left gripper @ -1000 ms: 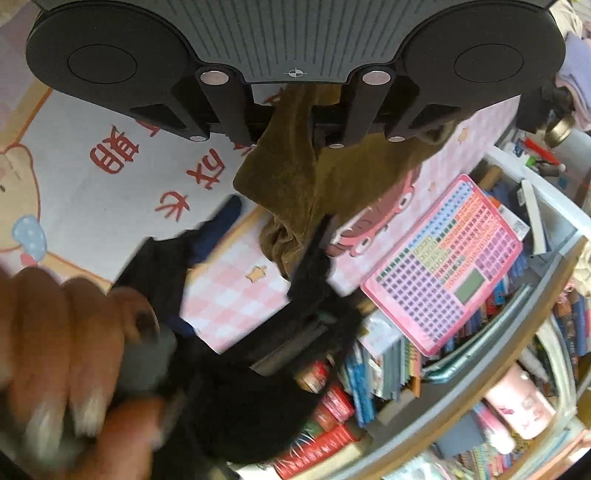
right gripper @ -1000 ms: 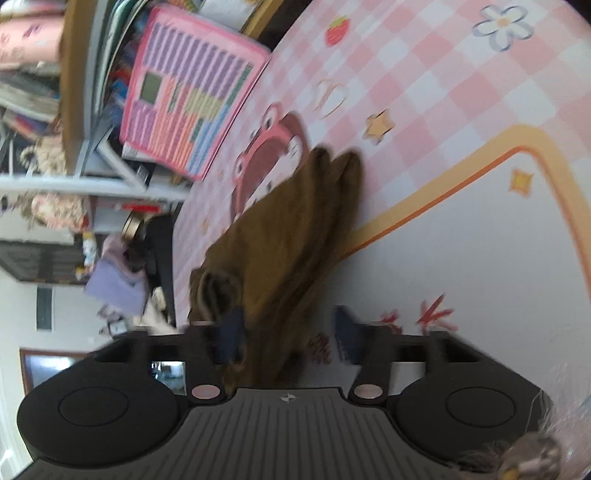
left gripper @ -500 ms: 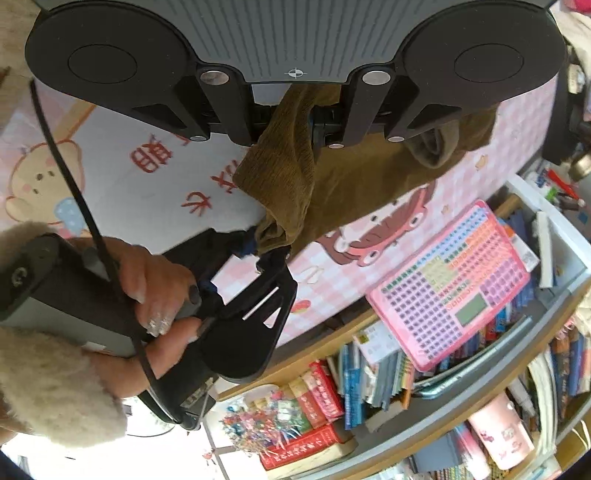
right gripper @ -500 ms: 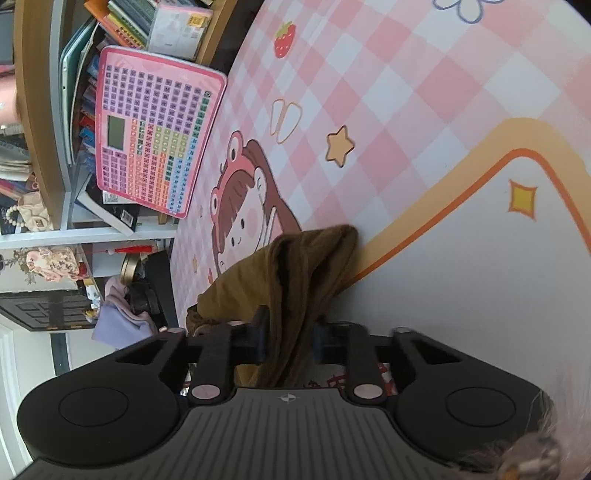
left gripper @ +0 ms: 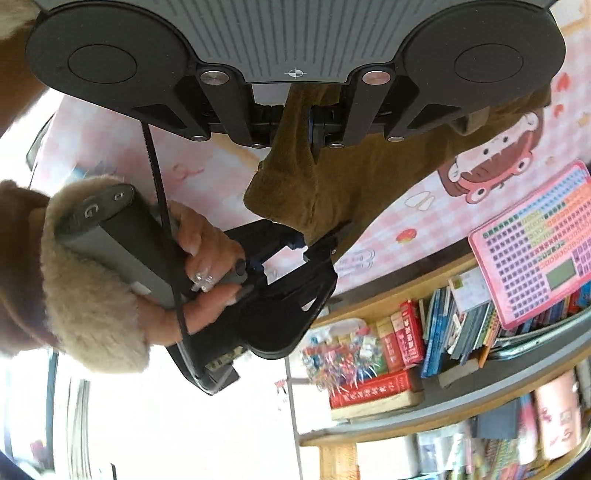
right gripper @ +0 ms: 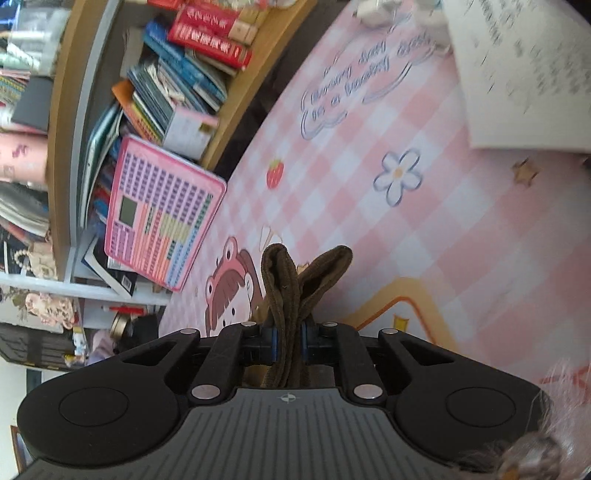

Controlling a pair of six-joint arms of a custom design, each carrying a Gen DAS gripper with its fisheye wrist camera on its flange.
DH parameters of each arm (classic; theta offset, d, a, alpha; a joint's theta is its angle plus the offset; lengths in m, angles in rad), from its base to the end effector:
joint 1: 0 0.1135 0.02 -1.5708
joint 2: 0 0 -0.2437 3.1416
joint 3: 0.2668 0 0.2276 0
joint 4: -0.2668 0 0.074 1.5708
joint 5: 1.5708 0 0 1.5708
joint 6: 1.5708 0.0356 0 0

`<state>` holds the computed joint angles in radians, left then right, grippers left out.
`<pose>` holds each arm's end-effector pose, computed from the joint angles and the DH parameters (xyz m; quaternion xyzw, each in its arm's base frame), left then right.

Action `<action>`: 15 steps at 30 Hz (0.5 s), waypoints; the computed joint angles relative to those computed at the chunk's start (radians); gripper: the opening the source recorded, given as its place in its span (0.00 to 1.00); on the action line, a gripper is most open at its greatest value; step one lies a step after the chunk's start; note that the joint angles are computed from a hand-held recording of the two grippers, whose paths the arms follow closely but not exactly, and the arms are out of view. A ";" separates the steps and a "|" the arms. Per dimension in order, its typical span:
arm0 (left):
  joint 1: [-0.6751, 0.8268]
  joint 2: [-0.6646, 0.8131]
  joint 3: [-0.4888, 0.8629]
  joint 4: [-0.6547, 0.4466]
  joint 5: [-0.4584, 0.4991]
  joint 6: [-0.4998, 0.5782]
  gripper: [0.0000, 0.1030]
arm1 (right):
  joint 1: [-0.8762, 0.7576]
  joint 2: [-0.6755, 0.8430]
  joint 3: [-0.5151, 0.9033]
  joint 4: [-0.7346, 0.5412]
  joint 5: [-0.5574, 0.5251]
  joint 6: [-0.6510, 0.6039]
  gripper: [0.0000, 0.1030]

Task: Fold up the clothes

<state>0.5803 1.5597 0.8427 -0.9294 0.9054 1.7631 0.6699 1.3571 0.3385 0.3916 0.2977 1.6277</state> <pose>0.1951 0.0944 0.1624 0.4873 0.7552 -0.2012 0.3895 0.1806 0.1297 0.1328 0.4657 0.7507 0.3560 0.3046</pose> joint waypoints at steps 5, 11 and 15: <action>0.095 0.146 0.179 -0.211 0.056 -0.023 0.08 | 0.017 -0.016 0.093 -0.045 0.012 -0.091 0.10; 0.237 0.302 0.379 -0.383 0.097 -0.087 0.08 | 0.035 0.151 0.348 -0.059 -0.045 -0.274 0.10; 0.282 0.373 0.474 -0.338 0.119 -0.238 0.08 | 0.054 0.283 0.534 -0.105 -0.080 -0.368 0.10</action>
